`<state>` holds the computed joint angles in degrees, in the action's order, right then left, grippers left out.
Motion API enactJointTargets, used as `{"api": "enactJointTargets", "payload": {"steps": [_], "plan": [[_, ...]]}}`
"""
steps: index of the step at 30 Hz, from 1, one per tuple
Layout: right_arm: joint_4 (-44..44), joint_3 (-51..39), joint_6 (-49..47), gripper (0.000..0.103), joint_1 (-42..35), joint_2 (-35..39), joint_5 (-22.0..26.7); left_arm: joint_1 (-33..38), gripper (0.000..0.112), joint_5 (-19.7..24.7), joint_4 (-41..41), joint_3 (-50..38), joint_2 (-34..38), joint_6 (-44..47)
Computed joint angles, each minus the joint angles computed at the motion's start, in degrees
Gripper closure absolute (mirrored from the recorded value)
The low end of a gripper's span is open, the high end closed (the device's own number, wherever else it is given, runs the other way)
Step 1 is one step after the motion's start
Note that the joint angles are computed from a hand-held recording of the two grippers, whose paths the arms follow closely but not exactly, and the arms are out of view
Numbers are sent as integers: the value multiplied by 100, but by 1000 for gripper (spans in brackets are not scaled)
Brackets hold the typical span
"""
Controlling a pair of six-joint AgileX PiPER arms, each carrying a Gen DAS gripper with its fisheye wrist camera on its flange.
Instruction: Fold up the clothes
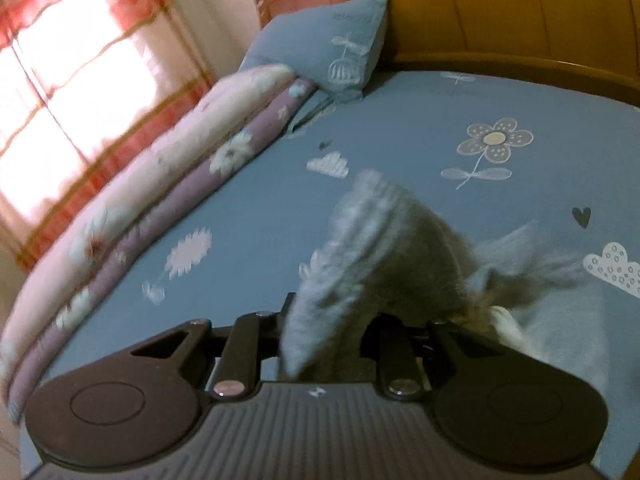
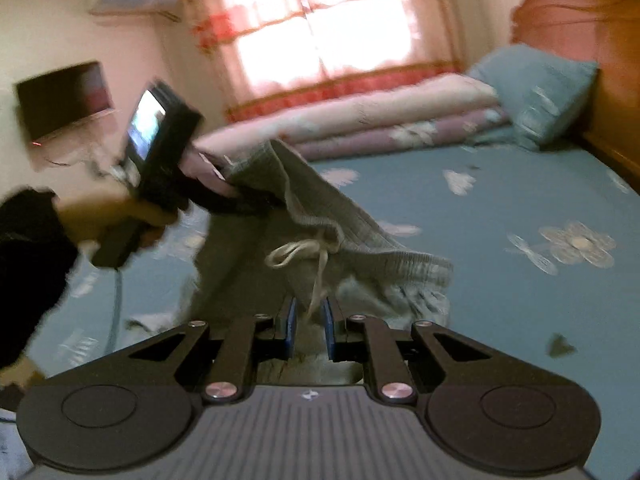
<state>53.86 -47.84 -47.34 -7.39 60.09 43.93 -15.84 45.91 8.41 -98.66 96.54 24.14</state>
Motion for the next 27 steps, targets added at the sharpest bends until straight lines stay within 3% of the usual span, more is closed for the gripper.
{"api": "enactJointTargets", "payload": {"steps": [3,5,11,17,23,25,27], "plan": [[343,403,-511,73,-618,204,81,-229,94,-627,374,580,-282,-65],[697,685,-966,47,-1014,476,64,-228,94,-807,294,901,-534,3],[2257,822,-2213,41,-1656,2123,508,-27,94,-1014,-441,1838,-1644,520],[3329,620,-3341,27,-1488,3054,963,144,94,-687,-1038,2462,-2805,1157],[3629,-478,-3708,22,-943,4034,1366,437,94,-149,-1429,2524,-3327,1433],[3634,-684,-3824,34,-904,4233,1739,589,94,-57,-1551,2505,-3362,1517],[3671,-736,-4006,98,-892,4288,2040,658,94,-89,-1397,2508,-3339,1431]]}}
